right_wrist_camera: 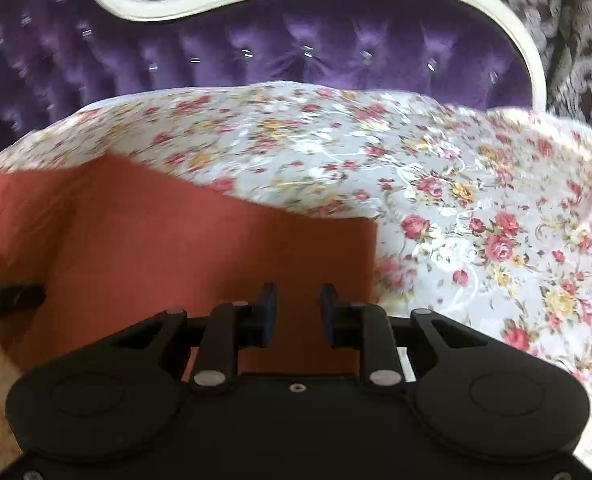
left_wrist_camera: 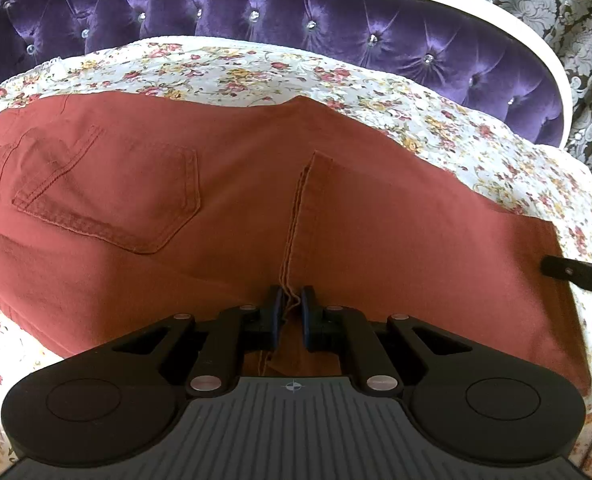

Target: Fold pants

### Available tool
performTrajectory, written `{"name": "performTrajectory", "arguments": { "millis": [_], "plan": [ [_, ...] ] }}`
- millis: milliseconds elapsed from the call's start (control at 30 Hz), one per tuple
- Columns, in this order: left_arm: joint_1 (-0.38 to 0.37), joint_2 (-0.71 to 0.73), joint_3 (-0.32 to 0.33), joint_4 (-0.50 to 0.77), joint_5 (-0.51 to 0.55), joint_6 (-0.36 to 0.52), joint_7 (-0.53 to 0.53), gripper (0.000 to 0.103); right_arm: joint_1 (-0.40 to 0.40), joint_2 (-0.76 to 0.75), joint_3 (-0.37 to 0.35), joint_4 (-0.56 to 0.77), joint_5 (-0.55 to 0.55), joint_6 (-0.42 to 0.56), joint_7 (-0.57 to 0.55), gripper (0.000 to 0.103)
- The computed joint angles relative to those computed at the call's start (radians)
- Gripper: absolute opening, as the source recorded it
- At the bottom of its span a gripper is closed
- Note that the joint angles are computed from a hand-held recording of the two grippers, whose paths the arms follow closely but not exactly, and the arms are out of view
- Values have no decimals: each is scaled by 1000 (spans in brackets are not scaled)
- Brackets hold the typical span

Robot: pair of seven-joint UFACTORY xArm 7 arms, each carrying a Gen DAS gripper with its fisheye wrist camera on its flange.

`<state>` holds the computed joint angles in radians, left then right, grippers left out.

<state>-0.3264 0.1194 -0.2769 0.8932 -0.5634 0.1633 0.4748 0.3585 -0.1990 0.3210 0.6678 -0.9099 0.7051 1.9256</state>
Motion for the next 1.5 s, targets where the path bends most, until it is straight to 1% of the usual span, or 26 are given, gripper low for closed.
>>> {"name": "performTrajectory", "arguments": {
  "millis": [33,67,100,200,267,300,333,367,400,433,533,667,733,767,833,933,1000,1067,1133,1167,1200,1233,1300,1367,1433,1500],
  "plan": [
    [-1,0,1,-1,5,-1,-4,10,-9,3,-12,-11,-5,-25,6,26],
    [-1,0,1,-1,7,-2,-4,10,-21,4,-10,-20,-44,-33,42,23],
    [-1,1,1,-1,8,-3,-3,10,-27,4,-17,-24,-52,-46,44,22],
    [-3,2,4,-2,23,-6,-13,10,-43,-25,-37,-52,-26,-106,61,22],
    [-4,3,5,-2,37,-8,-21,10,-56,-38,-34,-60,-7,-116,63,17],
    [-5,3,5,-4,44,-10,-25,10,-57,-38,-22,-48,11,-86,55,17],
    [-4,3,5,-5,48,-12,-27,10,-56,-33,-5,-30,13,-45,50,20],
    [-5,3,6,-5,53,-13,-33,10,-51,-21,14,-3,3,5,42,24],
    [-5,3,6,-6,58,-14,-38,10,-42,-9,25,21,-10,36,31,25],
    [-6,2,7,-6,64,-14,-44,10,-35,1,21,34,-25,26,22,26],
    [-5,3,6,-8,78,-17,-55,10,-21,45,-2,72,-52,-49,-6,26],
    [2,3,-1,-7,72,-17,-45,10,13,140,-27,144,-63,-74,-49,26],
    [11,4,-11,-7,44,-18,-21,10,34,180,-45,164,-64,-92,-48,28],
    [15,4,-16,-6,28,-17,-7,10,50,190,-48,173,-79,-70,-34,28],
    [20,4,-20,-4,1,-14,15,10,76,201,-57,185,-75,-41,-49,28],
    [13,2,-15,-6,1,-18,25,10,91,208,-79,188,-68,-49,-71,28],
    [15,1,-24,-13,-22,-34,53,10,94,201,-87,183,-51,-59,-95,28],
    [39,-1,-59,-19,-123,-56,145,10,91,200,-95,182,-32,-75,-121,28],
    [71,-5,-91,-10,-258,-45,270,12,88,199,-98,180,-22,-86,-118,28],
    [68,-11,-78,-7,-291,-31,287,15,87,199,-99,180,-19,-88,-116,28],
    [68,-21,-64,-3,-317,-13,293,15,88,200,-98,180,-19,-85,-114,28],
    [64,-31,-47,-3,-339,-17,292,15,90,203,-96,184,-21,-78,-115,28],
    [54,-50,-10,-9,-358,-70,287,15,96,212,-93,197,-16,-57,-133,28],
    [58,-57,34,-1,-334,-111,249,27,103,221,-93,212,-3,-36,-151,28],
    [85,-48,79,33,-287,-93,203,31,109,226,-95,220,4,-24,-164,28],
    [113,-28,121,73,-200,-61,115,31,113,227,-98,221,2,-19,-164,28]
  ]
}}
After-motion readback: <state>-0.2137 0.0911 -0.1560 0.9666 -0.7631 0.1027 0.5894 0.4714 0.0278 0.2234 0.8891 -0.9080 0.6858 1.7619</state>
